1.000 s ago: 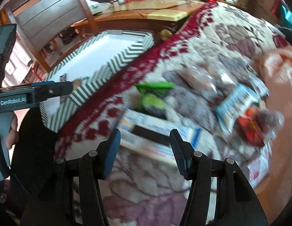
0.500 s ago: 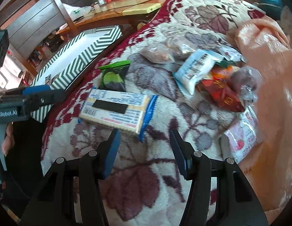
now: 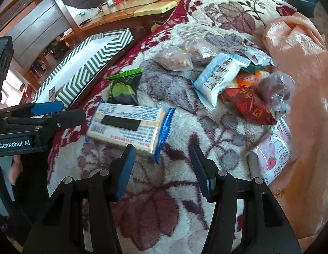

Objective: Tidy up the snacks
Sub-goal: 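Move both grippers back to the snack pile, then grasp the green-and-black snack pack with the left gripper while the right grasps the yellow-and-blue wafer pack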

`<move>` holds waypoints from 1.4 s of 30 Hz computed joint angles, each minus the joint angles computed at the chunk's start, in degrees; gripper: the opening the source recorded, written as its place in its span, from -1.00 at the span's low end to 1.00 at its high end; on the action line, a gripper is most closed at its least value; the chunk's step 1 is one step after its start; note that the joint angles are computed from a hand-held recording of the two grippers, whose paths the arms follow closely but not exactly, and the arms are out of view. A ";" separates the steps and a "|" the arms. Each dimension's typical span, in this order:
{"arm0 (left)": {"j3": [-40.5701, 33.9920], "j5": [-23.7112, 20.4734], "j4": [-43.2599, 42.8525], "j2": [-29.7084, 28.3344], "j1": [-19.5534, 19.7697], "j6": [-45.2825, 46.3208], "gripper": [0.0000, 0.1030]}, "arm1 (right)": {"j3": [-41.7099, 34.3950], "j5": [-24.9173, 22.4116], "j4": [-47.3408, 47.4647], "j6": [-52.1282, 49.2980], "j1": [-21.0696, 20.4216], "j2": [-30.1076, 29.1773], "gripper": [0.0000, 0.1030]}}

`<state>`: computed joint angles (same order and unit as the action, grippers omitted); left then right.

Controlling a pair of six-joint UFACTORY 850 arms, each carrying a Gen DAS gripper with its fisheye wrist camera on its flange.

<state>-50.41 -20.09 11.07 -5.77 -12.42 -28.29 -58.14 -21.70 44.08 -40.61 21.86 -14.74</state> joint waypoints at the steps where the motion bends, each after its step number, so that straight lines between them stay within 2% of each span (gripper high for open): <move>1: -0.41 0.01 0.22 -0.43 -0.04 -0.33 0.58 | -0.01 -0.08 -0.04 0.17 -0.11 -0.02 0.06; 5: -1.97 -0.41 3.57 -2.17 -0.04 -3.87 0.58 | 0.08 -0.21 -0.80 0.87 -0.40 -0.03 0.06; 11: -5.30 -5.31 24.77 -5.66 -1.24 -24.10 0.58 | 0.20 -0.88 -1.83 1.91 -0.78 -0.22 0.05; 14: -6.99 -8.14 28.57 -7.97 -1.72 -26.47 0.58 | 0.30 -0.95 -1.71 1.74 -0.90 -0.13 0.06; 20: -8.68 -9.16 24.13 -10.56 -2.06 -20.57 0.58 | 0.45 -1.13 -1.52 1.61 -1.27 0.04 0.05; 23: -7.21 -8.80 24.27 -9.23 -3.22 -19.21 0.58 | 0.46 -1.47 -2.59 2.81 -1.46 0.17 0.06; 25: -6.27 -7.85 17.78 -8.05 -3.08 -12.43 0.58 | 0.54 -1.53 -3.66 3.83 -1.60 0.37 0.05; 28: -4.24 -5.85 1.97 -5.81 -2.47 2.60 0.58 | 1.01 -1.65 -6.08 6.33 -1.98 1.07 0.05; 34: -2.62 -3.80 -14.70 -4.80 -5.66 19.30 0.58 | 2.03 -3.11 -6.06 9.48 -3.63 1.80 0.06; 36: -2.70 -3.35 -14.25 -4.66 -5.76 18.36 0.58 | 2.07 -3.23 -7.32 10.99 -3.61 1.80 0.06; 39: -2.75 -3.71 -8.13 -4.39 -5.26 11.74 0.58 | 2.67 -3.02 -7.95 11.21 -3.48 2.49 0.06; 40: -2.81 -4.41 -8.80 -4.11 -4.58 11.87 0.58 | 2.80 -3.12 -7.37 10.70 -3.55 2.58 0.06; 42: -1.99 -4.22 -15.97 -2.62 -2.66 18.03 0.58 | 2.82 -3.44 -6.40 9.83 -3.65 2.54 0.06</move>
